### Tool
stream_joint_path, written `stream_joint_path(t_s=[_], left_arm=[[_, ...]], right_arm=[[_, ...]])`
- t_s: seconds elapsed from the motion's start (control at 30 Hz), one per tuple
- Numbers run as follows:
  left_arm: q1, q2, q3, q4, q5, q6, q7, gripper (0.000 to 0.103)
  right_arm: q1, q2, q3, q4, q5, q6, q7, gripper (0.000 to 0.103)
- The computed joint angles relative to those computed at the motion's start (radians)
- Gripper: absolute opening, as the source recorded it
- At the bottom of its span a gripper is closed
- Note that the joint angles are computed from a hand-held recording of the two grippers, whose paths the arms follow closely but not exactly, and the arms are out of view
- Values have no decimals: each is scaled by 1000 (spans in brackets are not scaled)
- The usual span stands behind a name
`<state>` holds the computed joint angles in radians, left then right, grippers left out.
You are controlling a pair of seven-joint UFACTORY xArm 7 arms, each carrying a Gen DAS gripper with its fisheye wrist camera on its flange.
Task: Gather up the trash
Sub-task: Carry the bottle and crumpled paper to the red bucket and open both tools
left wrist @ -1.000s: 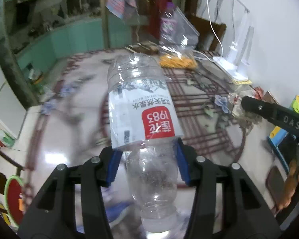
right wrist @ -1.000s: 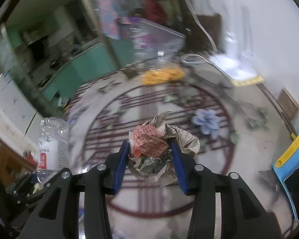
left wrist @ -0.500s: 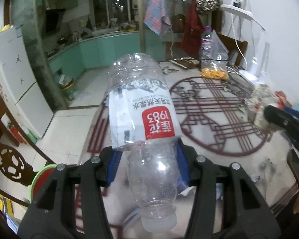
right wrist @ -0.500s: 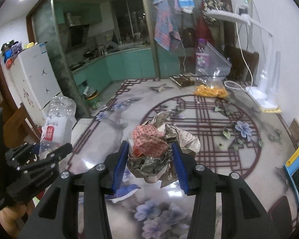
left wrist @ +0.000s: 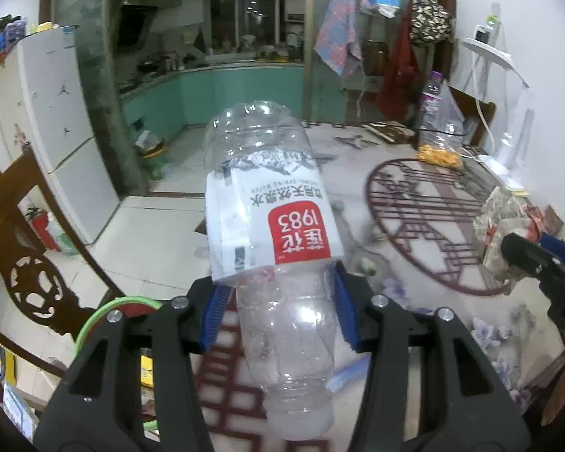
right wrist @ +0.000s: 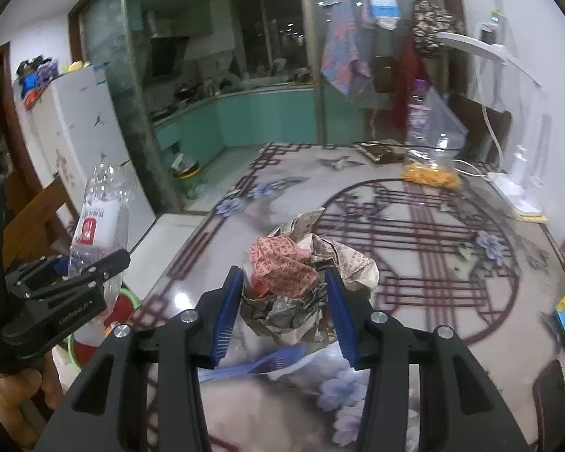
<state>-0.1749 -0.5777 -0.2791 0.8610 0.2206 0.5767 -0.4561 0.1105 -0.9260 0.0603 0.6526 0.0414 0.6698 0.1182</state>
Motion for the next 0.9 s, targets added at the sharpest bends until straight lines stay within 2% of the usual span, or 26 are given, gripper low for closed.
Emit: stream_joint_path(t_s=[0.3, 0.67, 0.9], left_arm=[[61, -74, 44, -61, 12, 28, -3, 48], [137, -132, 84, -112, 9, 58, 4, 48], [199, -149, 89, -137, 42, 81, 0, 48]], right_arm=[[56, 50, 70, 8, -4, -31, 27, 45], [135, 137, 108, 34, 1, -59, 52, 45], [188, 213, 127, 71, 7, -96, 54, 45]])
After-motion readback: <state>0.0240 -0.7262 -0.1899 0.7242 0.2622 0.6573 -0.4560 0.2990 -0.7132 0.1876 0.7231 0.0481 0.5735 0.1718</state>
